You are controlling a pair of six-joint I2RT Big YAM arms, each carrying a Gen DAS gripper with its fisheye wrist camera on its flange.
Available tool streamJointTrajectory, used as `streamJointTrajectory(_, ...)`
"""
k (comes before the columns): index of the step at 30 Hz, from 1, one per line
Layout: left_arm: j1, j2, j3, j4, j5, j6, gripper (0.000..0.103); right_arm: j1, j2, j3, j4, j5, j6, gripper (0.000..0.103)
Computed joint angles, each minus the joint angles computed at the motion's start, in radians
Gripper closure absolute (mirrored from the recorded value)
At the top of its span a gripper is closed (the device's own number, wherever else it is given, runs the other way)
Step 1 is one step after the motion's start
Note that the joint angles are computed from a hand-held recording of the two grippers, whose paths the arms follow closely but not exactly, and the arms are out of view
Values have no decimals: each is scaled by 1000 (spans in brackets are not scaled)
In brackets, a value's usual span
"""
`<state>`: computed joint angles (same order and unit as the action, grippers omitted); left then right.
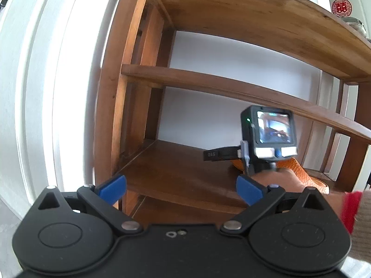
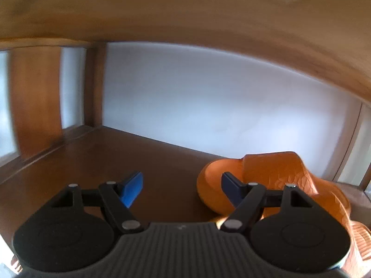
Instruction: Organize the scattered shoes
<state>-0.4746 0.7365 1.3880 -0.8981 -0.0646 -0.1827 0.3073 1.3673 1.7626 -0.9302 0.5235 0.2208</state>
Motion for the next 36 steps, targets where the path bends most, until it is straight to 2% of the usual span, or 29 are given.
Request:
streamJointTrajectory(1,-5,3,2,1,1,-1,1,-4,11,11,-10,3,0,25)
streamJointTrajectory(4,-29,11,10,17,-5,6,1,0,51,57,-89,82,7,25)
streamJointTrajectory(6,-33,26,23,17,6,16,1,-6,40,55,-134,81,17,27)
streamJointTrajectory(9,-34,54,46,14,24,32,1,-24,-22,-26,-131,89,-26,27)
streamJointTrajectory(13,-43,96,76,12,44,70,1,-94,-151,-162,-102,24,-65,25)
streamJointTrajectory(17,-70,106,76,56,30,81,1,-153,-258,-285,81,-124,-149,26)
streamJointTrajectory(20,-70,101,68,79,27,75,1,-147,-272,-329,241,-212,-214,25)
streamJointTrajectory(22,-54,100,68,77,27,69,1,-141,-216,-305,284,-227,-202,25)
streamJointTrajectory(24,-19,92,64,75,34,58,1,-126,-154,-300,386,-154,-189,21)
streamJointTrajectory(25,-1,89,62,75,36,53,1,-127,-119,-283,397,-139,-199,21)
streamJointTrajectory(27,25,83,59,73,46,48,1,-153,-1,-179,298,-159,-164,21)
streamJointTrajectory(30,53,84,59,60,54,43,1,-176,86,-97,236,-107,-105,21)
streamJointTrajectory(32,57,88,64,49,57,40,1,-210,134,-44,199,-145,-75,18)
streamJointTrajectory(33,54,87,64,51,58,39,1,-220,157,-20,178,-164,-87,12)
streamJointTrajectory(36,24,83,65,65,61,58,1,-199,180,-3,131,-115,-204,11)
